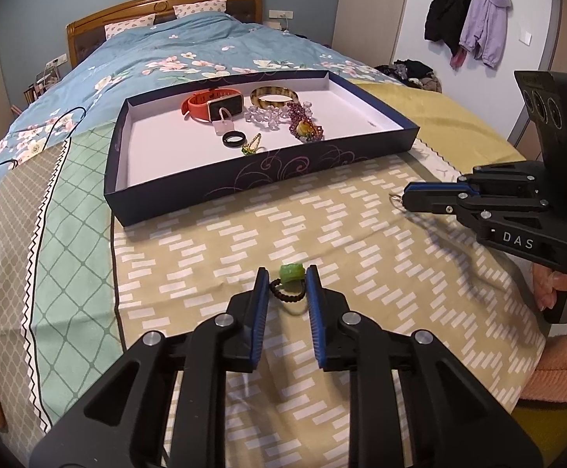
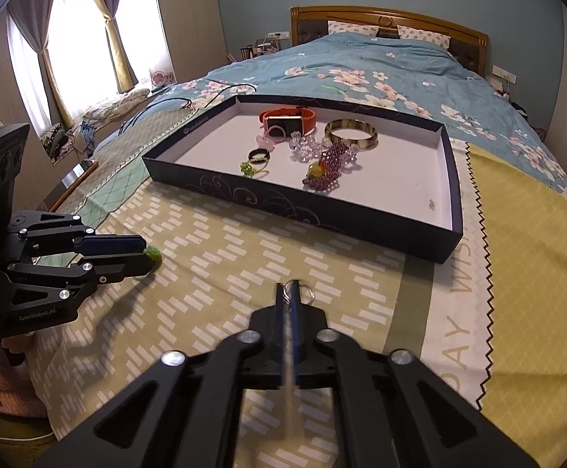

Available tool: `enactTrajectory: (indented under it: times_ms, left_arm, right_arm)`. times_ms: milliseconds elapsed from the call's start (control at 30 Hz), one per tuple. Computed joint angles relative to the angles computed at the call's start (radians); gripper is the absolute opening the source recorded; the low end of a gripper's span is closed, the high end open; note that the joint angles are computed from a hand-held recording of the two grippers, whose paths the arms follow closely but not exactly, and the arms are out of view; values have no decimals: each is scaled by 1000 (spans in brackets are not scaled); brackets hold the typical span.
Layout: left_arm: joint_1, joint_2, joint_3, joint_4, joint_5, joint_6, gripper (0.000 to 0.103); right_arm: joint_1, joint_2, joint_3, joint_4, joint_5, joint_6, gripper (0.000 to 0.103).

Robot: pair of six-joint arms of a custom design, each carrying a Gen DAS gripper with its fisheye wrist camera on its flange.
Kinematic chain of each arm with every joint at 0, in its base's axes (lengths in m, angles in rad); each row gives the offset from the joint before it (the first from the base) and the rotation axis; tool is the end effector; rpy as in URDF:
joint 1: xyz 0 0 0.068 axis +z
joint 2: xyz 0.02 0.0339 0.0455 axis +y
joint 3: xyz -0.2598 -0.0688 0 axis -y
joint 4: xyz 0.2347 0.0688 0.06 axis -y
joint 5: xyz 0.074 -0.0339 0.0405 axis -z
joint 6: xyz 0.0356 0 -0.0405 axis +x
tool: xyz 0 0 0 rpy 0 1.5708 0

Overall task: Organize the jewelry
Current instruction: 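Grasp the green-stone ring with the left gripper while the right gripper grasps the silver ring, then carry the green-stone ring and silver ring toward the tray with both grippers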

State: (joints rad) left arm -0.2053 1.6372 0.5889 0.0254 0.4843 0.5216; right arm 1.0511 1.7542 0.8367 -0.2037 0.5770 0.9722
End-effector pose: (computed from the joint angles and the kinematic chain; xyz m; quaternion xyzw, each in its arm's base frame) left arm 0.2525 -0.0695 0.1092 0.3929 0.8505 -0.1866 0.2957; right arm 0.1672 0.2532 0.1255 0.0265 0.9363 0.0340 0.3485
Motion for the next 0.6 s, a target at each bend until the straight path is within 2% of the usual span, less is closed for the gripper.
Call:
enactTrajectory:
  times_ms: [300, 367, 400, 433, 600]
  left_arm:
    - [5, -3, 7, -9, 7, -7, 19]
    - [5, 1, 7, -8, 7, -8, 19]
    - [5, 2, 8, -9, 8, -8, 19]
    - [5, 3, 9, -9, 9, -7, 19]
    - [-2, 18, 15, -9, 5, -11, 19]
  right_arm:
    - [-14, -32, -42, 46, -13, 12, 1]
    - [-21, -46, -65, 52, -27, 41, 5]
    - [-22, -50, -73, 57, -32, 50, 11]
    - [-25, -59, -89, 78, -47, 59, 21]
    - [-29, -3, -38, 51, -51, 42, 21]
